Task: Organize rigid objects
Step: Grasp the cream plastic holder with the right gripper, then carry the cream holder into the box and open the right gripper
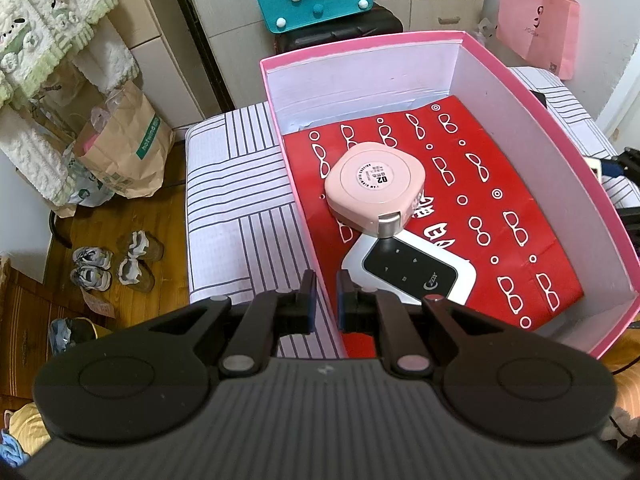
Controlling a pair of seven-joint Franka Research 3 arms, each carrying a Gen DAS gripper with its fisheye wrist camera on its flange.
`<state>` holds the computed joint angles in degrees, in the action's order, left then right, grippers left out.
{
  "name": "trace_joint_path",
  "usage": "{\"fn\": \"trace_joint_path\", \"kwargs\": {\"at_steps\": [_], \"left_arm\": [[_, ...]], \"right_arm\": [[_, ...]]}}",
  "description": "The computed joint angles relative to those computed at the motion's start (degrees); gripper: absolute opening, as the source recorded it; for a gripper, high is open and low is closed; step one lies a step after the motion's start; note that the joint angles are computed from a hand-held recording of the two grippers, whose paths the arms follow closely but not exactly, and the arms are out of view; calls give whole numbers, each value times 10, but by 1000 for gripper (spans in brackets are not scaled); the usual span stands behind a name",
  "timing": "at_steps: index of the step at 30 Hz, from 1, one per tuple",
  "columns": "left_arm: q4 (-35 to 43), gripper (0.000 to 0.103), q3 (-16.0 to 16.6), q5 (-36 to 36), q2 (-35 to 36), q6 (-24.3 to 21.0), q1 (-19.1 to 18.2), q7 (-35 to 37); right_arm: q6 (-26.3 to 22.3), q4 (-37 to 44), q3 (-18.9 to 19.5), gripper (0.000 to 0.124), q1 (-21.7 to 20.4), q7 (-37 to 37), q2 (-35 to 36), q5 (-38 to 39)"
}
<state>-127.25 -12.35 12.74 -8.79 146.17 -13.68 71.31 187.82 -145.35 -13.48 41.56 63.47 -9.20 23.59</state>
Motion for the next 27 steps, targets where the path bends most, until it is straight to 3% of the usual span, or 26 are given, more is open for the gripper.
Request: {"fn": "trace_joint_path", "kwargs": {"at_steps": [2,7,12,16,20,23,27], "left_arm": [[-1,9,0,-1,0,1,0,-1],[-1,9,0,-1,2,3,1,-5],[0,9,0,-1,2,2,1,-4],[0,9,0,0,3,2,1,-5],[0,9,1,-4,3,3,1,-3],[0,9,0,-3,4,5,1,-4],[-1,9,0,-4,4,6,1,-2]], "right_arm": [[-11,3,-10,63,8,-3,-10,7],[-44,28,-115,63,116,-56,-31,96],[-59,47,-98,63,102,-84,-37,132],[-82,78,-145,63,167,-163,-57,211],[-145,120,-176,63,214,-244,-68,286],[-201,151,-151,63,194,-246,-42,271],[-219,187,-57,63,107,-127,14,97]]}}
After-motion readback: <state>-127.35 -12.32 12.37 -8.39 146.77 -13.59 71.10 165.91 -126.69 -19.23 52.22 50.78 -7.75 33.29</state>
